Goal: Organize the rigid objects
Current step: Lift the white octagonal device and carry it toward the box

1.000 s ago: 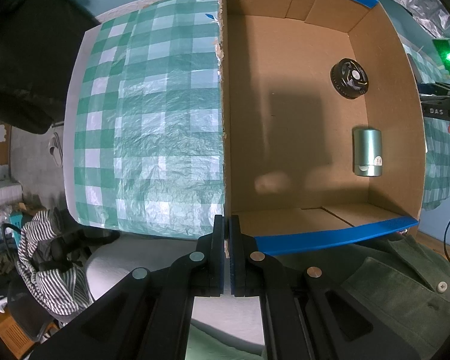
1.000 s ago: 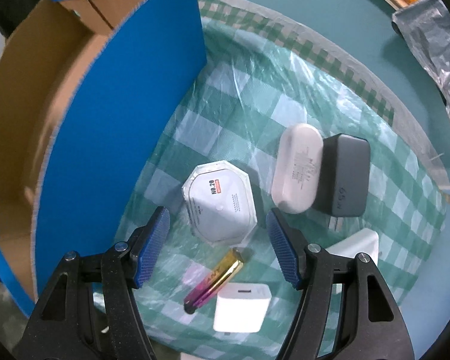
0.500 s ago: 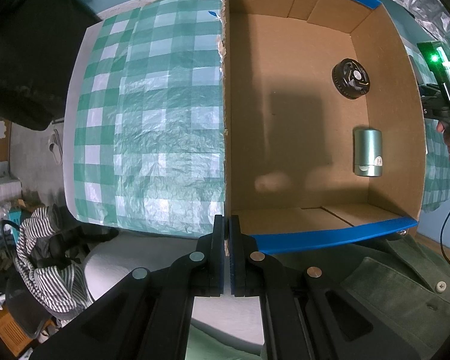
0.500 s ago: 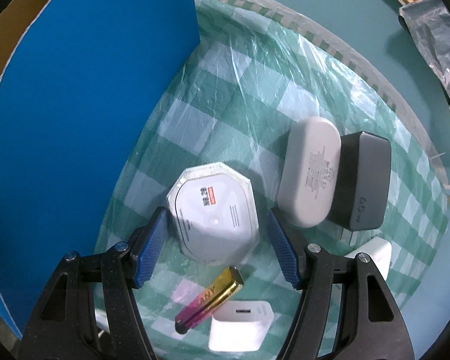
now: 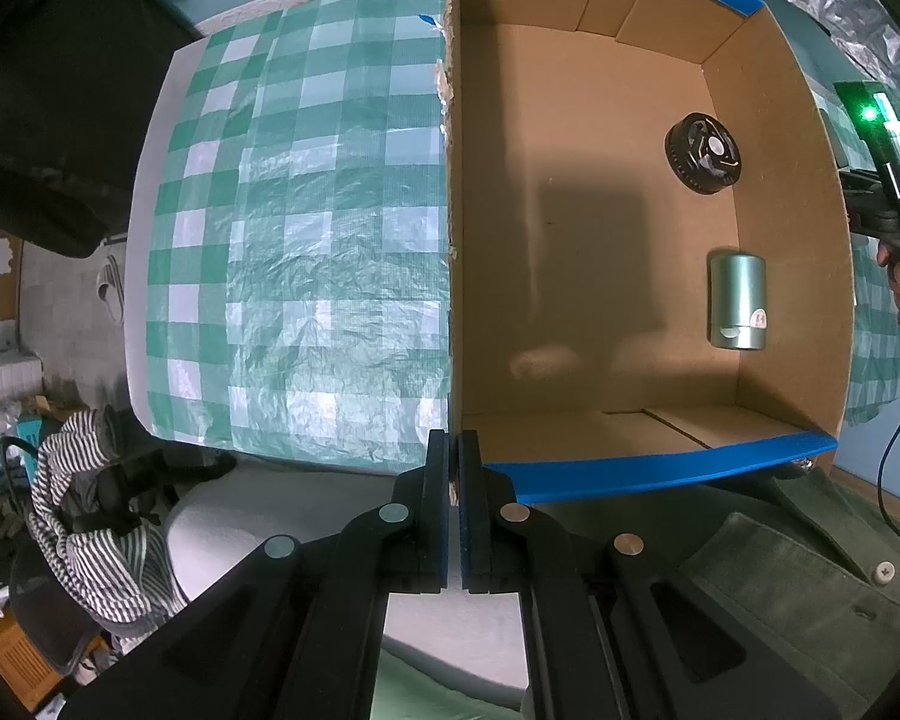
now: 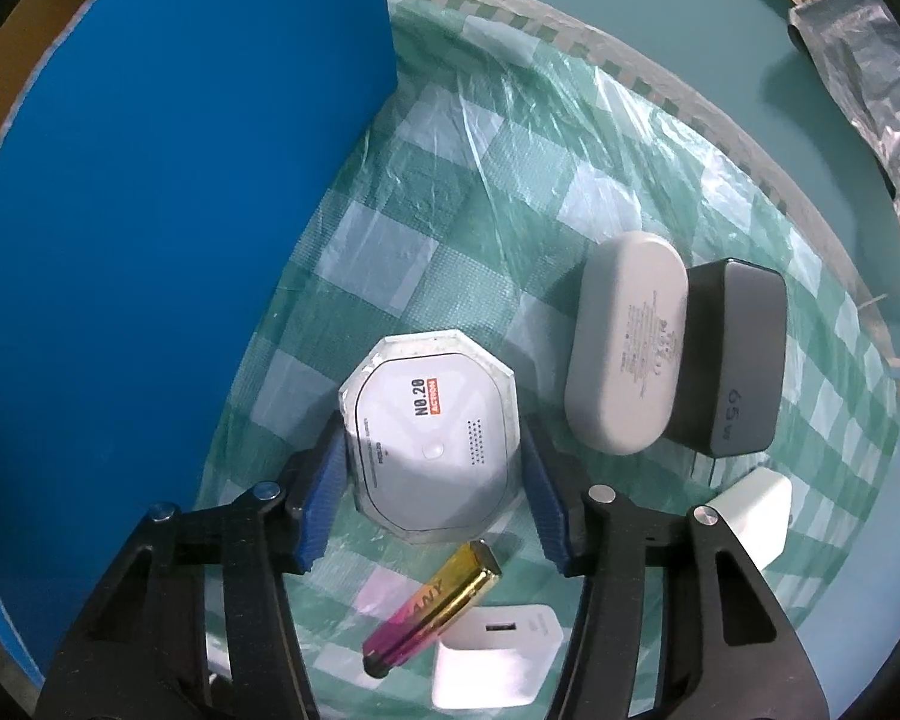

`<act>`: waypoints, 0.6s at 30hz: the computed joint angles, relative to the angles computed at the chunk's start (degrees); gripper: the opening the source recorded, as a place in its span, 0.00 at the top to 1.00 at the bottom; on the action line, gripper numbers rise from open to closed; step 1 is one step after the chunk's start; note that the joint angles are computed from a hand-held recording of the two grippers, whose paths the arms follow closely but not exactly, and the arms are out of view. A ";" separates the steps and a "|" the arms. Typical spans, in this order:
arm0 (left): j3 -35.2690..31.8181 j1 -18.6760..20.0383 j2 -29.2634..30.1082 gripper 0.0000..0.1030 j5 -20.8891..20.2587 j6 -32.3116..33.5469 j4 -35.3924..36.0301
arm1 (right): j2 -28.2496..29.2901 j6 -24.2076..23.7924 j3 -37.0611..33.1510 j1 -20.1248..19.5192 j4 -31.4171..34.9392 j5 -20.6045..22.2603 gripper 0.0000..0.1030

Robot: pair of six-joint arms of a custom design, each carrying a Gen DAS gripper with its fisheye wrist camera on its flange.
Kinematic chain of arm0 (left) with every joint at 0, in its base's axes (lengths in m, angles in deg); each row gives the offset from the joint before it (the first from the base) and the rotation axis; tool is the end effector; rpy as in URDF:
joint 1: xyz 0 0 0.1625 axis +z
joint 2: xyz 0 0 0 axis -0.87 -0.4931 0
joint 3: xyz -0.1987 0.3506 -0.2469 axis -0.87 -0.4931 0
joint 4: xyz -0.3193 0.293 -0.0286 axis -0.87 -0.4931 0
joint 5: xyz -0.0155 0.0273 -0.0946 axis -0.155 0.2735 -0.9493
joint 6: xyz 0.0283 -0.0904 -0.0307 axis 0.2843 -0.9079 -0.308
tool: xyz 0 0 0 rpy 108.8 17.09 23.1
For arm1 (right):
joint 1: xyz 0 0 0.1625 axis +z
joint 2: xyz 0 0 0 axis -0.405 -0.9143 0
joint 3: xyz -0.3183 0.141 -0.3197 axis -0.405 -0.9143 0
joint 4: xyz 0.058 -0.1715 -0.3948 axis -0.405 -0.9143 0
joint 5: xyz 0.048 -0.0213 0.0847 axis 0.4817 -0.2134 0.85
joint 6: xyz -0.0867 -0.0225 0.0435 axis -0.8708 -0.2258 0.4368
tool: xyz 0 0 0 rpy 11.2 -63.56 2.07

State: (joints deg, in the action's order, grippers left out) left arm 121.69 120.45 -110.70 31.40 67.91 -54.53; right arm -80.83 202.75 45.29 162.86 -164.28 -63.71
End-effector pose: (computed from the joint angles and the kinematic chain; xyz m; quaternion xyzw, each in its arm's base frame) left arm -0.0966 -0.5695 0.4088 0.6686 0.6129 0.2943 0.3011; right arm 0.4514 -0.2815 -0.0669 -0.5048 -0.7652 0.2290 0.3274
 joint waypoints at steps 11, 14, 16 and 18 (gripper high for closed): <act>0.02 0.05 0.14 0.98 -0.07 0.56 -0.12 | -0.68 2.17 -2.67 1.83 4.02 -0.33 0.48; 0.01 0.05 0.17 0.98 -0.12 0.51 -0.04 | -1.24 2.92 -2.00 2.44 4.38 -0.42 0.48; -0.04 0.04 0.17 0.98 -0.23 0.41 0.07 | -0.68 3.95 -2.94 3.22 5.17 -0.65 0.48; -0.02 0.04 0.16 0.98 -0.25 0.42 0.08 | -0.13 5.08 -4.02 4.11 6.35 -0.93 0.48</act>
State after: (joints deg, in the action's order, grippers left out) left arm 121.67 120.49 -110.53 31.15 68.32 -54.45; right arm -80.96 207.83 41.27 166.97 -157.92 -64.64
